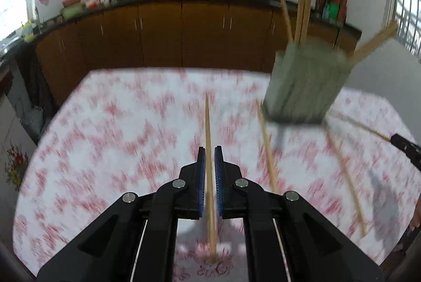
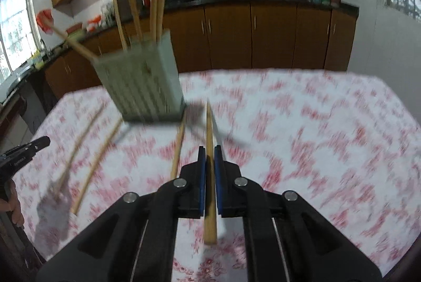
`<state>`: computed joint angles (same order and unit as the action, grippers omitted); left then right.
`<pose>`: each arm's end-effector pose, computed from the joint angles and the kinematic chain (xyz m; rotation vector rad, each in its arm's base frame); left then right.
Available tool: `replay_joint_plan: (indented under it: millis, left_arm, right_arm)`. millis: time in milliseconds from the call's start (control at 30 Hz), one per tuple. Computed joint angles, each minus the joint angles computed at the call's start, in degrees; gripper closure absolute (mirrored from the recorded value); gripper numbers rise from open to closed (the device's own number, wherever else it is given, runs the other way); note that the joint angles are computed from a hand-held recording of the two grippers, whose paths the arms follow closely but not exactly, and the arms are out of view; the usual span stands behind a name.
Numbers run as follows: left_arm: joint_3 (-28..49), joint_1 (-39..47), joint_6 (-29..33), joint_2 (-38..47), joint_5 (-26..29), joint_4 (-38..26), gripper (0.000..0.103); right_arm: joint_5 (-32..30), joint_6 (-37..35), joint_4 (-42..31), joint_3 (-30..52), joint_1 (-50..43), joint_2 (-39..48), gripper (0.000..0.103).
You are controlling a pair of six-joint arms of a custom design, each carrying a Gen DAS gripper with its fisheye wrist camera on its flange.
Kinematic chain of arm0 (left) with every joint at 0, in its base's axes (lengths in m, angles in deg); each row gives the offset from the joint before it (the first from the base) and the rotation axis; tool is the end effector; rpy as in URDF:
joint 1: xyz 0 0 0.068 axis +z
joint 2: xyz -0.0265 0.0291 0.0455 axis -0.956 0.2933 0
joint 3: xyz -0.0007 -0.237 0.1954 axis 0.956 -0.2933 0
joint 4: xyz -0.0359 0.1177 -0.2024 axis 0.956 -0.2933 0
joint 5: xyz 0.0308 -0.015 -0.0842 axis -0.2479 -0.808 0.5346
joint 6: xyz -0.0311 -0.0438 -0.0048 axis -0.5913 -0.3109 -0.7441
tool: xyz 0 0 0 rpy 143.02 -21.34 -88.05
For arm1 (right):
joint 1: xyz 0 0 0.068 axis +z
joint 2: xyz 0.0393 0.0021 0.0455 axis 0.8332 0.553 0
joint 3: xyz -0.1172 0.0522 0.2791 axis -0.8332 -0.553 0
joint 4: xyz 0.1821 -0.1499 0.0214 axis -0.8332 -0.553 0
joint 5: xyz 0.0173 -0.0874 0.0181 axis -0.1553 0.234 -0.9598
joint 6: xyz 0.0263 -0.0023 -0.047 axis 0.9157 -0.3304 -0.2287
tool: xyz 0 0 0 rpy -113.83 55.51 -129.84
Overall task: Organize utensils
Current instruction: 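Raise the left gripper's chopstick above the green holder while the right gripper carries its chopstick there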
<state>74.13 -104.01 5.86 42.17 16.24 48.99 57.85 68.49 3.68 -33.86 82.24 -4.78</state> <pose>0.2252 -0.1270 0.2209 0.2246 2.2685 -0.1747 0.1645 0.0645 0.2206 0.2146 2.2236 0.0466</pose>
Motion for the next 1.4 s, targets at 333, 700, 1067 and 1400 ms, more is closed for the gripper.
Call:
replay_joint_plan:
  millis: [333,700,1067,1400]
  left_arm:
    - [8.8,3.0,3.1,-4.9,2.8,-5.2,0.101]
    - [-2.2,0.9,-0.8,5.3,7.2,2.2,0.100]
    - [-6.2,-2.1,-3.4,11.2,3.5,6.4,0.085]
    - [-5.1,-2.3,0.6,5.1,0.2,1.9,0.095]
  right_arm:
    - [2.2,-5.3,-4.0,6.6,-0.6,-7.0,0.095]
    - [3.9,-5.3,-4.9,7.1,2.2,-7.0,0.095]
    - [3.6,-4.7,-4.3,6.2,2.1,-6.8,0.095]
    - [4.5,-5.4,-5.4,7.4,2.4,-9.0,0.095]
